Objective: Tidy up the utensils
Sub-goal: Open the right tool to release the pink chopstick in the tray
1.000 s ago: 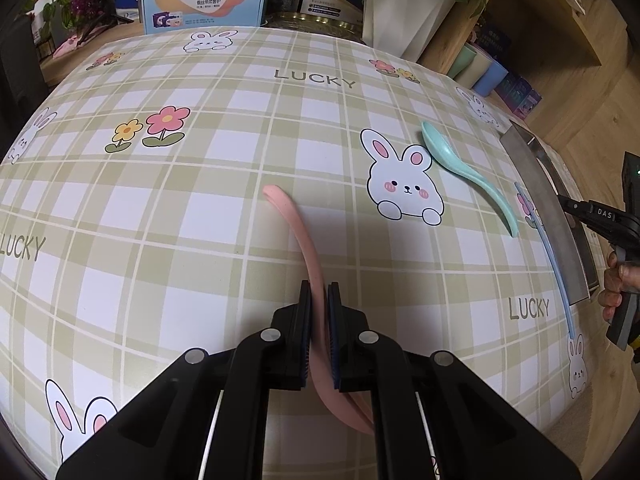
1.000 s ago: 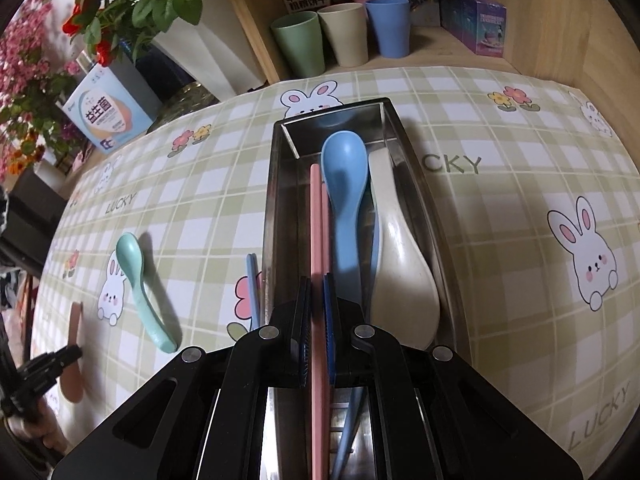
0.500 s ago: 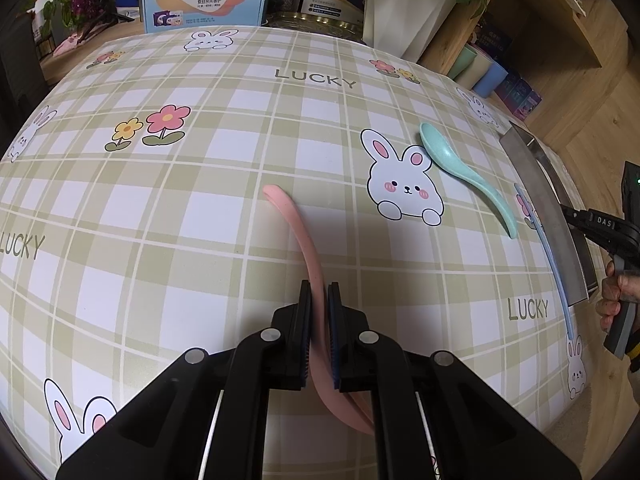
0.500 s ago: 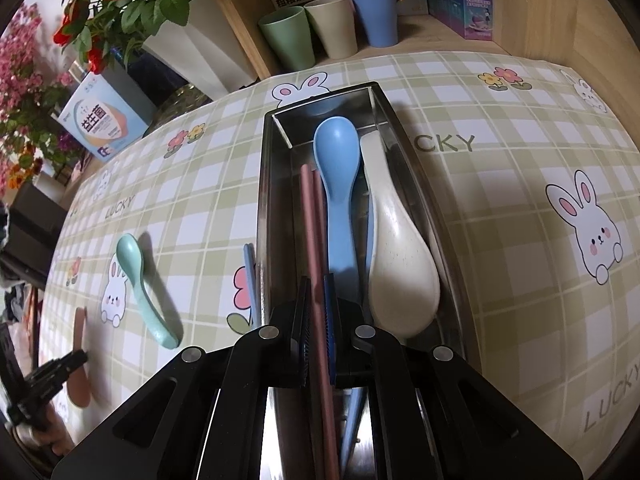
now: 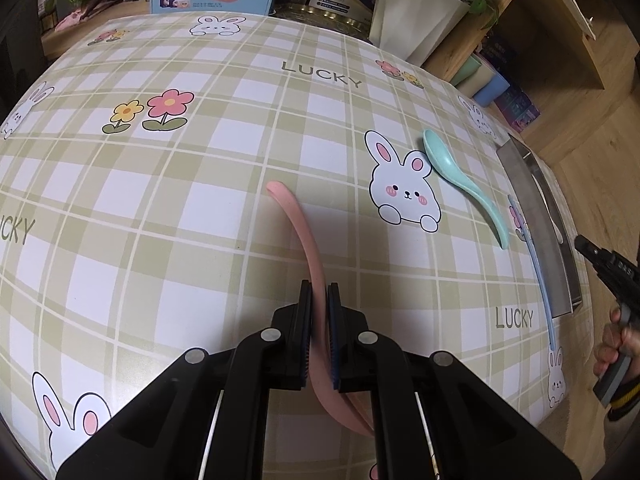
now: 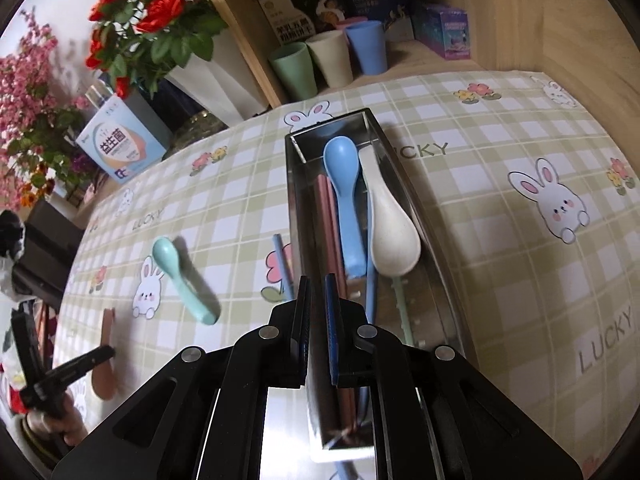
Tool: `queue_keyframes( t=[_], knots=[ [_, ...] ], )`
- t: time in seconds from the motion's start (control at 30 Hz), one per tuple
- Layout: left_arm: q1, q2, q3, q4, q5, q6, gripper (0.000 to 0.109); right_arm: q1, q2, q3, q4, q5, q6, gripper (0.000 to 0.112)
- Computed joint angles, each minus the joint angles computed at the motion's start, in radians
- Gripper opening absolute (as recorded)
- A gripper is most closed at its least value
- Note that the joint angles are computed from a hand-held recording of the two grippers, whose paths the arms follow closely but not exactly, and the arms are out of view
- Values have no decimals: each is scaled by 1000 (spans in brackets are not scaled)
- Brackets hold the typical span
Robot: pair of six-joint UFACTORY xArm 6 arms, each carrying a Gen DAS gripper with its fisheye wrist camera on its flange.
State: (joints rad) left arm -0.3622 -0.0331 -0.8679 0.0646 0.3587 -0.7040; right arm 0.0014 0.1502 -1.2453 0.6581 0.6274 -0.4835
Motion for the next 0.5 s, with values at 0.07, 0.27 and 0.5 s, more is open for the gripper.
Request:
queue_keyframes(
  t=[0.07, 0.27, 0.5],
  knots=[
    [0, 3, -9, -6, 13, 12, 7, 1, -32, 38, 10, -16, -15, 8],
    [-8, 26, -65, -22, 89, 43, 7, -14, -94, 113, 34, -24, -14, 8],
    [-50, 47, -133, -22, 108, 59, 7, -25, -99, 119, -55, -31, 15, 8]
  ],
)
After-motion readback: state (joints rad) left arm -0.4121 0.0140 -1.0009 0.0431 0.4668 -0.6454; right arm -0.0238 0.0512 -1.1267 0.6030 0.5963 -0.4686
